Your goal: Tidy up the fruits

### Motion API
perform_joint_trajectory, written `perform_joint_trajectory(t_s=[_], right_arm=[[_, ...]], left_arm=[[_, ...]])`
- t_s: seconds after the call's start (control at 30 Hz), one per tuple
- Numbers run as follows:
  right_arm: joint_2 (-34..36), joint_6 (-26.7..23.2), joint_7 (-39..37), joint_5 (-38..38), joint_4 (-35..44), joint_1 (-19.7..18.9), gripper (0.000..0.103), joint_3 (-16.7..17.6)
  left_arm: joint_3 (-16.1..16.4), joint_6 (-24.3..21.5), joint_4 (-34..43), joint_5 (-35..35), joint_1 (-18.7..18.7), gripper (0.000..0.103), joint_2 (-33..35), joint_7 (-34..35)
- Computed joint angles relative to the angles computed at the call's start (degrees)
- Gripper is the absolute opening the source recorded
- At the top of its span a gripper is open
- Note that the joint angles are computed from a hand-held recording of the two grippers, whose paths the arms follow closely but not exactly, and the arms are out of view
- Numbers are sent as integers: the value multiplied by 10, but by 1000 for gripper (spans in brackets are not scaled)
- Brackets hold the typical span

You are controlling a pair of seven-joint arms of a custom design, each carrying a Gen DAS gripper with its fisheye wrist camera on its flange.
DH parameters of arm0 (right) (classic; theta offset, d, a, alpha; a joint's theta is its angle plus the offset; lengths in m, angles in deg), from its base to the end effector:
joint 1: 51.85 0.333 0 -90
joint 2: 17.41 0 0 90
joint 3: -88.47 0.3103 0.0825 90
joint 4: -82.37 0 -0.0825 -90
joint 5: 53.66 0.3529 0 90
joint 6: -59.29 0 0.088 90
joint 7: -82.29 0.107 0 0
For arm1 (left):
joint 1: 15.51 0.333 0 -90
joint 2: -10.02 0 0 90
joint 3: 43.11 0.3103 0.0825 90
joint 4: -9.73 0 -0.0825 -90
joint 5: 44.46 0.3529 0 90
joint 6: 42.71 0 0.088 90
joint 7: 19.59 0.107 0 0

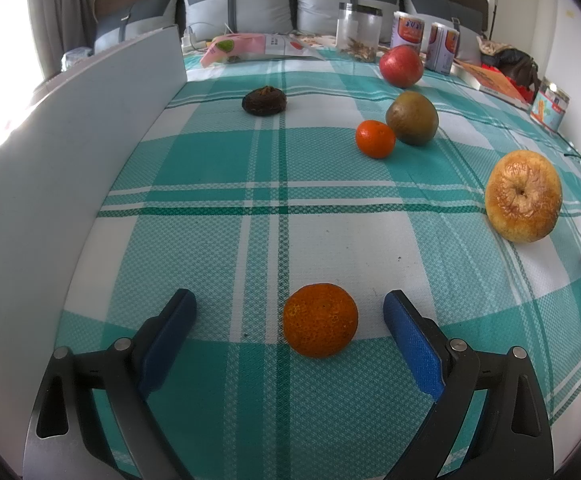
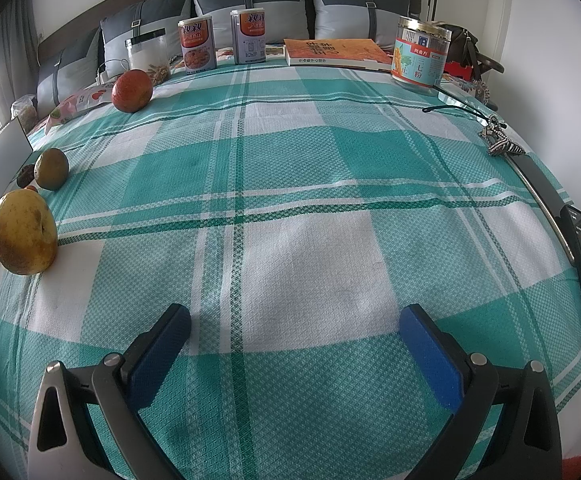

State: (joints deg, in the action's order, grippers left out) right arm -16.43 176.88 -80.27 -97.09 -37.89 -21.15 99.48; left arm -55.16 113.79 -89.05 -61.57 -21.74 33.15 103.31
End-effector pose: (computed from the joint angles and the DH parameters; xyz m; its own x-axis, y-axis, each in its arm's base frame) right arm 0.4139 0.3186 0.4297 -0.6864 -0.7271 -0.0126 -0.5710 0.5497 -0.6098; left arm 0.6477 -0.1817 0.4340 -0.5743 -0.8186 -0.0043 -0.6463 0.4566 -0.6114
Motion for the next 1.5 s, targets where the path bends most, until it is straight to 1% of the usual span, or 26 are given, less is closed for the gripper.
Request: perform_joint_trajectory(t_s=[0.13,0.17,0.23,0.27,0.37,0.4,0.5,0.6,0.63,0.67,0.7,0.73,0.77,0.83,0.87,0.9,0.97,1.03,1.1,1.13,1.17,1.2,1.27,1.4,1.43,1.5], right_arm=[[0,0,0,0,0,0,103,0],[1,0,0,0,1,1,103,0],[0,1,0,0,-1,0,103,0],[0,1,0,0,-1,0,103,0],[0,1,1,0,0,0,103,0],[0,1,1,0,1,1,103,0],[0,1,0,0,0,0,103,0],[-1,1,1,0,-1,0,103,0],[-2,-1,9,-2,-1,2,103,2],[-9,10,25,-14,-9,4,103,2],[-27,53,74,-57,-29,4,103,4],[-38,91,103,-89,-42,1,103,5],[-43,134,132,-139,-42,-3,103,7],[-20,154,103,-180,5,-4,103,12],[11,171,50,-185,52,-6,103,9],[30,180,19,-177,79,-5,103,5],[97,207,-92,-106,163,-10,103,-8],[163,207,-191,2,243,-20,103,-16],[201,186,-211,37,292,-19,97,-24],[208,181,-214,56,301,-9,72,-38],[206,202,-211,66,290,-19,52,-35],[199,224,-196,75,276,-18,52,-42],[185,225,-198,85,263,-8,52,-55],[148,304,-170,72,211,4,52,-71],[142,320,-173,72,209,4,52,-69],[153,326,-194,81,235,6,52,-65]], left_arm=[[-1,-2,1,-2,1,96,0,1],[-3,-10,5,-5,4,96,1,5],[-10,-52,25,-13,15,96,5,23],[-18,-91,42,-25,28,96,7,44],[-40,-178,61,-124,79,96,2,103],[-38,-190,60,-148,87,96,-2,111],[-21,-171,50,-147,69,94,-10,119],[-16,-156,53,-127,46,92,-6,127],[-14,-150,54,-116,38,74,-3,126],[-6,-146,57,-91,23,43,1,113],[6,-125,51,-60,6,39,1,92],[3,-112,43,-58,6,31,-3,92],[1,-117,46,-62,9,30,-1,86],[0,-119,45,-63,13,29,-3,76],[1,-123,46,-62,15,29,-4,69],[2,-128,47,-63,18,29,-5,62],[0,-147,55,-76,28,28,-8,51],[-3,-164,60,-94,39,28,-18,49],[-6,-183,65,-117,53,28,-31,59],[-7,-192,67,-130,60,28,-39,65],[-7,-202,68,-145,68,28,-48,74],[-6,-214,70,-162,78,28,-58,85],[0,-237,77,-188,92,28,-74,103],[18,-282,114,-222,114,28,-79,112],[22,-291,130,-227,119,28,-75,109],[32,-309,179,-227,130,28,-52,87]])
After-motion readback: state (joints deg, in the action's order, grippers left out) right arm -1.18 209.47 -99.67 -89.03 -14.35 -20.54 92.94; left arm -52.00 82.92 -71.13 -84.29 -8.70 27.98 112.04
